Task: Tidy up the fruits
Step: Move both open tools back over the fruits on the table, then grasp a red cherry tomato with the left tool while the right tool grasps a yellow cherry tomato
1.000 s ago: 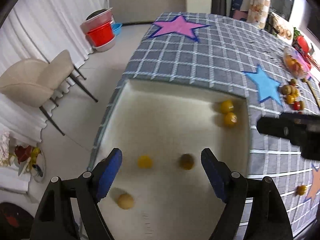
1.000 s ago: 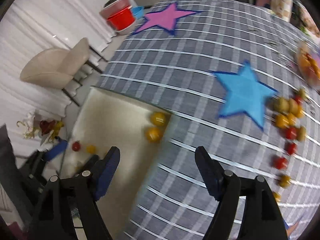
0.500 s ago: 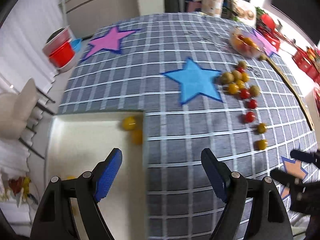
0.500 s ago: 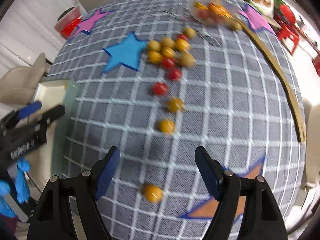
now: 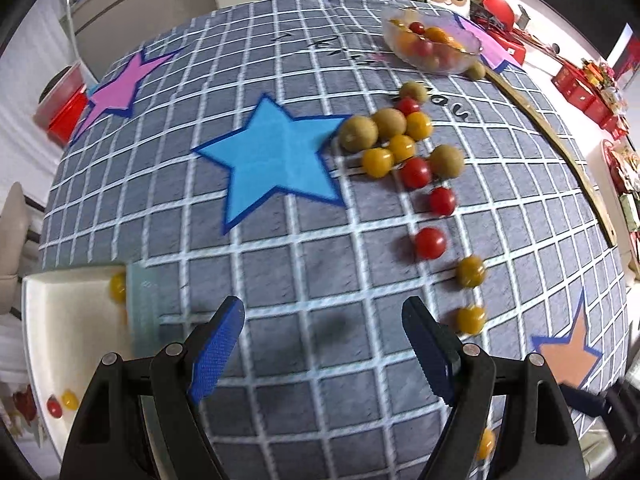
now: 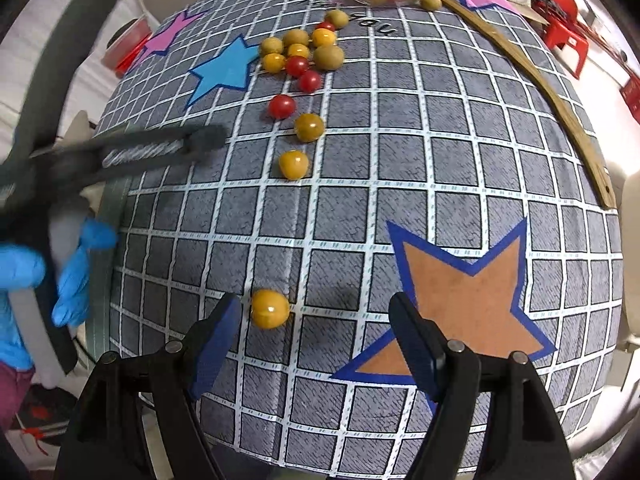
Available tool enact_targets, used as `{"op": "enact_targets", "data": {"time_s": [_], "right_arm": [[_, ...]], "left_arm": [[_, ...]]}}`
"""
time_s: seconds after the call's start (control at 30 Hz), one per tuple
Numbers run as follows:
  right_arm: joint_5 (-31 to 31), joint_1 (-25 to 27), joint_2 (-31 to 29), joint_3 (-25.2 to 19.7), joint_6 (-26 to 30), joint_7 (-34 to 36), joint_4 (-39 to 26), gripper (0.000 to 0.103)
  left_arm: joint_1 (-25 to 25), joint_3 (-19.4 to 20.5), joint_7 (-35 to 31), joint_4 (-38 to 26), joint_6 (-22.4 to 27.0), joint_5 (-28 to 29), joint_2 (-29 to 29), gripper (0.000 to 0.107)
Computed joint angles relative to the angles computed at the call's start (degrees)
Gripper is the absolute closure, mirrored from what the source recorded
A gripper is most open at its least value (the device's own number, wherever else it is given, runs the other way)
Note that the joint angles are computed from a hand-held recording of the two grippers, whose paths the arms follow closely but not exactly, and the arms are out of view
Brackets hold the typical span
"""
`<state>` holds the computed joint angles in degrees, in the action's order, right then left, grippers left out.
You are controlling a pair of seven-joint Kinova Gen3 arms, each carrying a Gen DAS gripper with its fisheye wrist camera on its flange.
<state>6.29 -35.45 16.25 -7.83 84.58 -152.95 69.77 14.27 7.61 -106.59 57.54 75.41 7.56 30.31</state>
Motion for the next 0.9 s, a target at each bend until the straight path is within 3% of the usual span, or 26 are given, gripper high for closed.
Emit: {"op": "enact_targets", "data": {"time_s": [0.43,0.6,0.7,0.8,0.9], "right_arm": [[0.37,-1.74,2.28,-0.42,-1.02,2.15,-1.08,0.035],[0.66,-2.43,4.58,0.11,-0.75,2.93,-3.24,0.045],[0.54,-3.17,5.45,0.31,-0.56,2.66,-3.66,0.051],[1.92,-4.61,7.32,0.59,0.76,3.37,-6.00,0.057],[1.56,-5.19,7.98,0.76,0.58,3.73,-6.78,0.072]], "left_arm": [[4.10,0.50,2.60,-5.91,1.11,-0.33,4.38,0.025],[4.75,0.39,3.39,-6.12,0.68,-0.39,4.92,0.026],[4.91,0.75,3.89,-7.61,2.22,-1.09,5.90,0.040],[5.50,0.18,2.80,-7.14,1.76,-1.61,5.66,0.040],[5.22,0.50,1.93,-6.65,1.31,-1.22,5.38,0.050]]}}
